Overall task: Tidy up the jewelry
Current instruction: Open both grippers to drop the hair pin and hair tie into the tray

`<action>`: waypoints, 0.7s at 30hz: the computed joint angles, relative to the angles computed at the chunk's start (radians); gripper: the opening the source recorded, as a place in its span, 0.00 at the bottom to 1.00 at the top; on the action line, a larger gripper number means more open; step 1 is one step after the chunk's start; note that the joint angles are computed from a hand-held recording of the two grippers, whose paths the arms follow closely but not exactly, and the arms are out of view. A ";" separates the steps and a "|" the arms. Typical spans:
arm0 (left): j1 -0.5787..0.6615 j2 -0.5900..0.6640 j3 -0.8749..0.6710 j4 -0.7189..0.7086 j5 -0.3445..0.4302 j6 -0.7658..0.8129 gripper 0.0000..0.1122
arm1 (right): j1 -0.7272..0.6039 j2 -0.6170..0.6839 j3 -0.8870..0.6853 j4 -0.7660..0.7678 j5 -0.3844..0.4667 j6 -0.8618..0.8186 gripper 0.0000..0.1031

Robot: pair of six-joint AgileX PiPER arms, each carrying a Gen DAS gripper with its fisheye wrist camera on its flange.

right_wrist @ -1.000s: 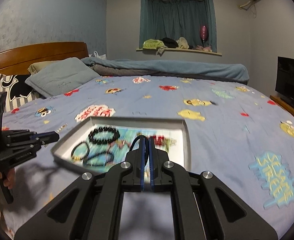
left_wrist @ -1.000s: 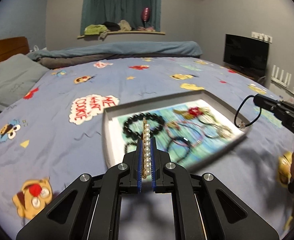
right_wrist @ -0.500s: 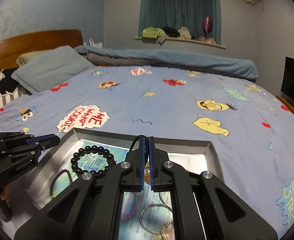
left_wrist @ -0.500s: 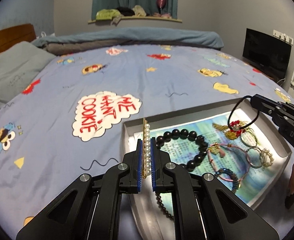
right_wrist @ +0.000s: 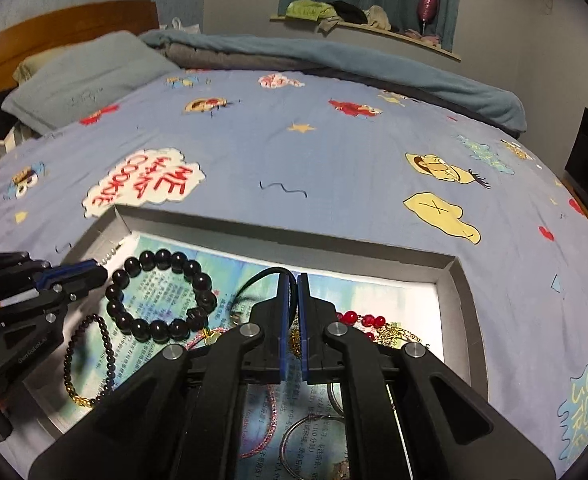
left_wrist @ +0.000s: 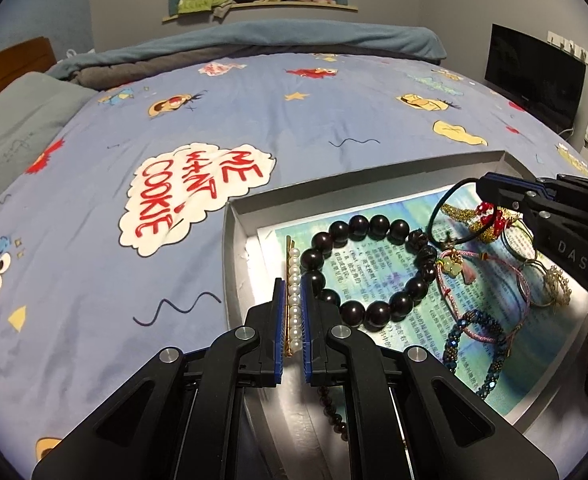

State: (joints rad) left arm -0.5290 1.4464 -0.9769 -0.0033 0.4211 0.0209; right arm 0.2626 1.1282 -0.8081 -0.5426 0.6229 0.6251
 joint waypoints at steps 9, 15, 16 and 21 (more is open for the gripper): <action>0.001 -0.018 0.014 -0.025 -0.014 0.025 0.19 | -0.027 0.001 -0.003 0.059 -0.013 -0.052 0.27; -0.005 -0.071 0.044 -0.004 -0.029 -0.010 0.47 | 0.003 -0.097 0.023 0.003 0.043 0.006 0.53; -0.011 -0.084 0.051 0.004 -0.034 -0.022 0.48 | 0.010 -0.122 0.027 -0.004 0.062 0.016 0.54; -0.063 -0.181 0.092 0.127 -0.024 -0.180 0.71 | 0.041 -0.256 0.024 0.000 0.177 0.013 0.71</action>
